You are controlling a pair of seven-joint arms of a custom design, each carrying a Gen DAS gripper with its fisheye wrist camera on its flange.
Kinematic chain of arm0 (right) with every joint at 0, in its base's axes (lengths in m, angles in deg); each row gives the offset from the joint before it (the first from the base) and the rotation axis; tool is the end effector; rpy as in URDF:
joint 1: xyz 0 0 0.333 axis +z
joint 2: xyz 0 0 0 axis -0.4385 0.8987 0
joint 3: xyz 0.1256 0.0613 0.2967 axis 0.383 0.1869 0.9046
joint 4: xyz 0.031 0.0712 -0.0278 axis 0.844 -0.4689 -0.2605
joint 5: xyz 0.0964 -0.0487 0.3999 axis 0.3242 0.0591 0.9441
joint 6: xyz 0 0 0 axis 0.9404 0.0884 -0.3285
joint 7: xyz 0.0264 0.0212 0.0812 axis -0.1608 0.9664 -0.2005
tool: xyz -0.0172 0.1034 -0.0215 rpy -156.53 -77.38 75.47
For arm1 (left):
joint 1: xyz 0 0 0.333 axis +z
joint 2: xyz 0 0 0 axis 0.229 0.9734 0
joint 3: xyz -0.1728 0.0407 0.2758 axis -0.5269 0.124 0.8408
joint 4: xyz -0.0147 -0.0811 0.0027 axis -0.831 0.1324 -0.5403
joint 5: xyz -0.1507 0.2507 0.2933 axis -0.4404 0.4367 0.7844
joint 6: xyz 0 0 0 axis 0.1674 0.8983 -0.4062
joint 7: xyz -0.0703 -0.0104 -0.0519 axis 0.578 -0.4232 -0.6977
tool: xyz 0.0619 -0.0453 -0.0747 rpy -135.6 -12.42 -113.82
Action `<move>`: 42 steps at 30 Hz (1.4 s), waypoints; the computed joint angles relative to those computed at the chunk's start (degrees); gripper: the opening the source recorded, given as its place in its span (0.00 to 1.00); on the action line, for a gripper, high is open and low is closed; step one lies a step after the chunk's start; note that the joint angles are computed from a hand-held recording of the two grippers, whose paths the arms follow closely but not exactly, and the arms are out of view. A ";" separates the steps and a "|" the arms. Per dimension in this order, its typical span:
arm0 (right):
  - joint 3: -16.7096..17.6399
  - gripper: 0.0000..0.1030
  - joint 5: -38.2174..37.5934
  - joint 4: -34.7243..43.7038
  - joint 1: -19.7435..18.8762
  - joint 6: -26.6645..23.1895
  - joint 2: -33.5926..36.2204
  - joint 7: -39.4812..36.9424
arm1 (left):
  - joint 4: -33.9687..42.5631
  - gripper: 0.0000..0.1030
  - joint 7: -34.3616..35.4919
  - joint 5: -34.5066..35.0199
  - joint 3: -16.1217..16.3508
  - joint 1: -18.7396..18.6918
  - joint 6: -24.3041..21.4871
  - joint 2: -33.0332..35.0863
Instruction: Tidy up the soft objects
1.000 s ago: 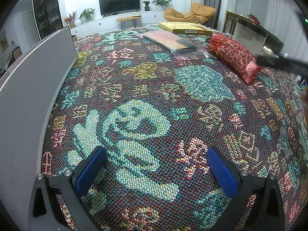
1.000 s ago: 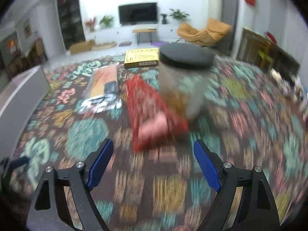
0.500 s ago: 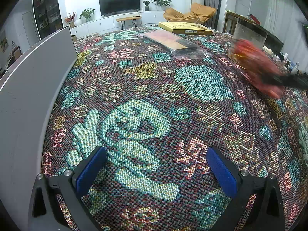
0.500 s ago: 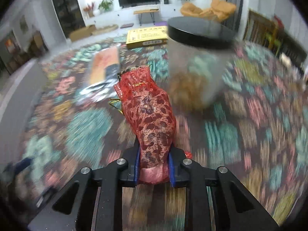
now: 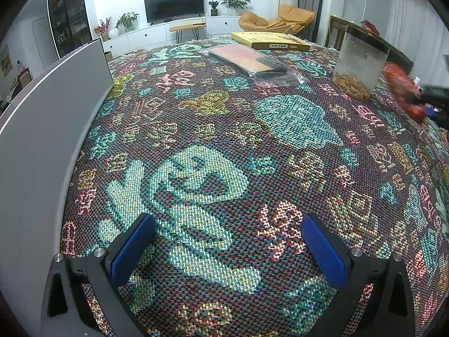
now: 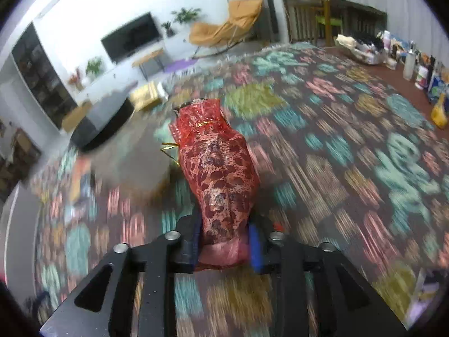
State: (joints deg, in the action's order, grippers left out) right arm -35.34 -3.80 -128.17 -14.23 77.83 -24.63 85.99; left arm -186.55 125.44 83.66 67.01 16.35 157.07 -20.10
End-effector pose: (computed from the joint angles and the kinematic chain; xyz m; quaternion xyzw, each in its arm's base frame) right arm 0.5961 0.1298 0.4886 -0.7138 0.6077 -0.1109 0.3300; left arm 0.3181 -0.0831 0.4461 -0.7818 0.5414 -0.1844 0.2482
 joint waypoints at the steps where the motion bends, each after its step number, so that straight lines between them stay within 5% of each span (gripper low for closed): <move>1: -0.16 0.69 -2.32 1.88 -0.10 -1.67 1.81 2.08 | 0.00 1.00 0.00 0.01 0.03 0.01 0.07 0.06; 3: 0.00 0.69 -4.72 3.03 -0.63 -3.29 3.04 5.42 | -0.01 1.00 -0.02 0.04 0.03 -0.02 0.01 0.01; 6: 0.76 0.70 6.78 -0.83 -1.53 -1.14 -0.86 -2.96 | -0.02 1.00 -0.02 0.07 0.05 -0.02 0.02 0.02; 9: -0.82 0.78 9.67 -7.59 0.14 2.29 -7.37 -6.38 | -0.03 1.00 -0.02 0.09 0.07 -0.02 0.05 0.03; 15: 3.11 0.80 -16.87 -18.55 -3.39 2.76 -14.00 7.76 | -0.04 1.00 -0.01 0.09 0.10 -0.04 0.03 0.00; 18: 4.15 0.80 -24.33 -22.21 -4.04 7.97 -15.27 12.12 | -0.02 1.00 0.01 0.10 0.10 -0.01 0.06 0.04; 27: -2.20 0.90 -28.32 -20.95 1.33 7.00 -14.02 15.16 | 0.76 1.00 -1.05 -0.04 -0.31 0.48 -0.81 0.83; 29: -2.68 0.90 -29.09 -20.57 1.80 6.99 -13.63 15.83 | 4.48 1.00 0.13 -1.51 2.40 0.50 -3.67 4.93; 32: -2.98 0.90 -29.71 -20.11 2.32 7.15 -12.95 16.59 | 9.97 1.00 6.63 -9.54 12.05 -2.75 1.75 13.31; 36: -3.36 0.90 -30.03 -20.17 2.67 7.22 -12.98 16.77 | 22.32 1.00 13.05 -19.02 18.24 -2.98 3.81 27.28; 38: -3.50 0.90 -30.01 -20.17 2.81 7.21 -12.98 16.76 | 28.55 1.00 15.80 -21.53 19.30 -2.37 2.77 33.73; 42: -3.61 0.90 -30.04 -20.17 2.92 7.22 -12.97 16.78 | 39.07 1.00 12.20 -15.99 15.63 2.32 -2.23 43.48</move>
State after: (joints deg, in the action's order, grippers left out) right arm -38.95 -33.84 -148.34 -11.31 85.05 -37.60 102.76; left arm -147.48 137.63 67.67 82.64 18.66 154.84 23.39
